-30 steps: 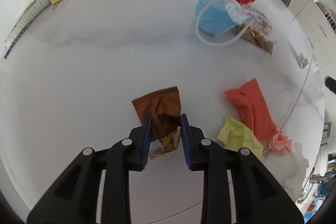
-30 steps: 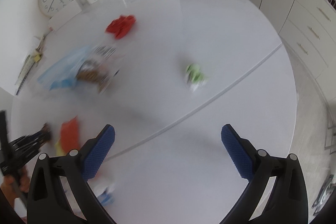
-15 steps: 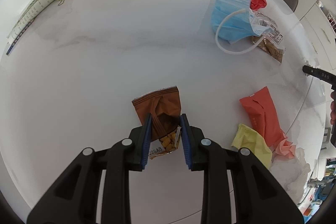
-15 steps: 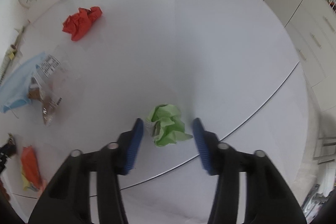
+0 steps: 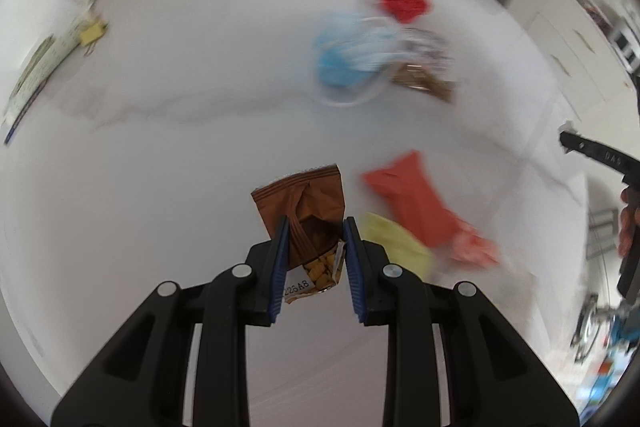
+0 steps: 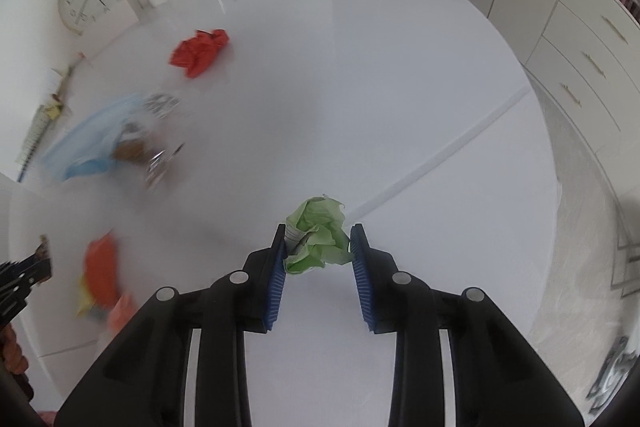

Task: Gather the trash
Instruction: 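Carry the snack bag and green wrapper to the wastebasket and release both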

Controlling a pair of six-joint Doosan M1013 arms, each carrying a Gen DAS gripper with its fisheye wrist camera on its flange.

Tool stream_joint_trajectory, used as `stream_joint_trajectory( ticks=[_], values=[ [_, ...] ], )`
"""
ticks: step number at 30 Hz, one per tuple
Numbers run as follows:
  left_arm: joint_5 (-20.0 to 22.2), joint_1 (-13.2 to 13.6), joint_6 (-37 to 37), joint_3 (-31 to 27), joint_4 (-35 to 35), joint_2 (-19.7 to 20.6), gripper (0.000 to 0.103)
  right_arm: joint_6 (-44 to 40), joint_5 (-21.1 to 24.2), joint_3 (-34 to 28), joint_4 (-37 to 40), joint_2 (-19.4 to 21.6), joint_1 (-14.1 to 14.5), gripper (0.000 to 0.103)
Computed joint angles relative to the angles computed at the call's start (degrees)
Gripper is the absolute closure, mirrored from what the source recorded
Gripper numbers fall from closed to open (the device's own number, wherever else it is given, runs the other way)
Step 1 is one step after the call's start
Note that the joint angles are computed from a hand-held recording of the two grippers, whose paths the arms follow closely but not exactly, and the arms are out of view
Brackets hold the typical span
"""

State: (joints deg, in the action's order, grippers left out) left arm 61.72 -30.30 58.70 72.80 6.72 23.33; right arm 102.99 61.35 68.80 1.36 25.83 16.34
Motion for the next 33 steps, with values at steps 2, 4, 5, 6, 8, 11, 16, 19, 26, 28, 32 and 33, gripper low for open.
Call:
stream_joint_trajectory(
  ticks=[2,4,5,6,8,11,16,19,26,28,32,33],
  values=[
    [-0.36,-1.1,1.98,-0.17,-0.67,-0.43,0.077,0.64,-0.7,3.35,0.16,-2.84,0.18,0.071],
    [-0.42,-2.42,4.47,-0.5,-1.76,-0.82,0.077,2.17,-1.36,7.6,-0.44,-6.45,0.51,0.071],
    [-0.37,-3.37,5.99,-0.68,-2.7,-1.02,0.077,3.36,-1.62,10.27,-0.54,-8.7,0.61,0.071],
    [-0.35,-3.82,7.06,-0.87,-3.53,-1.06,0.077,4.3,-1.74,11.96,-0.5,-10.17,0.51,0.071],
    [-0.48,-5.47,10.9,-1.3,-6.28,-1.16,0.077,6.67,-1.97,15.41,-0.3,-13.09,0.35,0.071],
    [-0.19,-8.1,17.08,-2.4,-9.57,-0.61,0.077,11.94,-1.89,21.48,-1.17,-18.17,0.31,0.07],
    [2.0,-13.0,27.02,-5.74,-15.85,1.94,0.077,21.13,-0.59,31.02,-3.56,-26.88,0.02,0.069],
    [3.79,-15.78,32.1,-7.76,-18.64,3.47,0.077,25.71,0.62,34.82,-4.97,-30.8,-0.07,0.069],
    [6.34,-20.41,39.04,-11.05,-21.24,5.74,0.076,32.85,1.33,40.98,-5.8,-37.3,-1.26,0.069],
    [6.55,-21.03,39.8,-11.66,-21.51,6.11,0.076,32.77,1.32,41.49,-5.81,-37.97,-1.59,0.069],
    [7.18,-22.18,40.61,-12.43,-21.36,6.65,0.076,32.51,1.28,41.79,-5.81,-38.35,-2.03,0.069],
    [7.84,-22.48,40.59,-12.8,-20.94,6.93,0.07,32.15,1.19,41.88,-5.63,-38.42,-2.25,0.069]
  ],
)
